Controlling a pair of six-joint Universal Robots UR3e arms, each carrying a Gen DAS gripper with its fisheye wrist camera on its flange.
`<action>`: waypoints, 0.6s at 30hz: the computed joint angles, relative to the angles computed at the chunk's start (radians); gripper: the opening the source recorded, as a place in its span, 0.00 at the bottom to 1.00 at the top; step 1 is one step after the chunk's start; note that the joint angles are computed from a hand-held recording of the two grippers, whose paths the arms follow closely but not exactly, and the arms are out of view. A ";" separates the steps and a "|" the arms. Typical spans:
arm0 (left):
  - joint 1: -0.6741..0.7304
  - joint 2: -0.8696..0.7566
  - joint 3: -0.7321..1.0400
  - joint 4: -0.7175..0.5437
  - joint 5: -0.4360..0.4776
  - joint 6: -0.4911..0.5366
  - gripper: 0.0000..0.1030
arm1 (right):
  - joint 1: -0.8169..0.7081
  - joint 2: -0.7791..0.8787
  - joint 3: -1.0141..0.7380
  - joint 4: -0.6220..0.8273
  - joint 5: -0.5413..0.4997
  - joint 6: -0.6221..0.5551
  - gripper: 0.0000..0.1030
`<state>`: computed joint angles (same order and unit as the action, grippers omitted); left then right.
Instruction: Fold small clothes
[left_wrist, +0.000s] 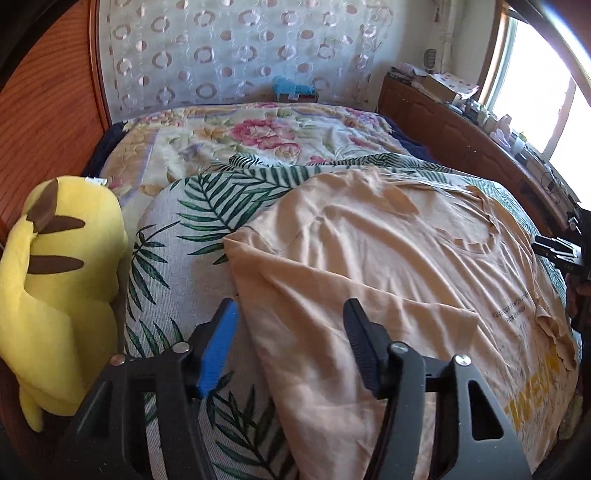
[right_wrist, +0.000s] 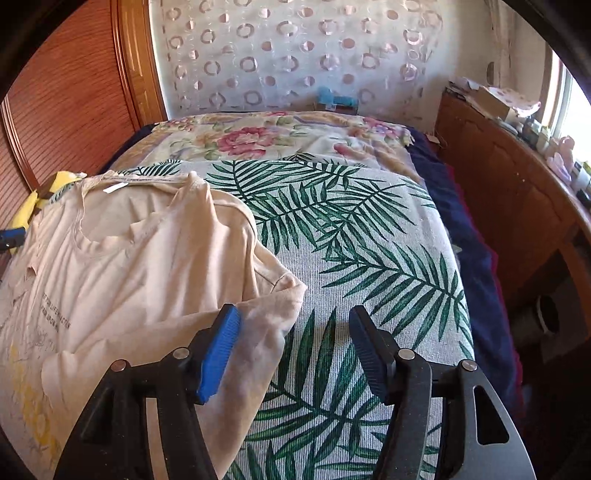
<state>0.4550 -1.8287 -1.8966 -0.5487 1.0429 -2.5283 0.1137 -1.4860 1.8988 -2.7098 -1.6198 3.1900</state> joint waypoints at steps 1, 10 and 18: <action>-0.002 -0.016 0.019 -0.007 0.002 -0.009 0.55 | -0.006 -0.002 0.002 0.001 0.003 -0.006 0.63; -0.048 -0.084 0.088 0.026 0.068 -0.046 0.50 | -0.007 0.029 0.008 -0.039 -0.004 -0.026 0.72; -0.084 -0.087 0.136 -0.032 0.095 -0.017 0.22 | -0.006 0.038 -0.002 -0.036 -0.009 -0.027 0.74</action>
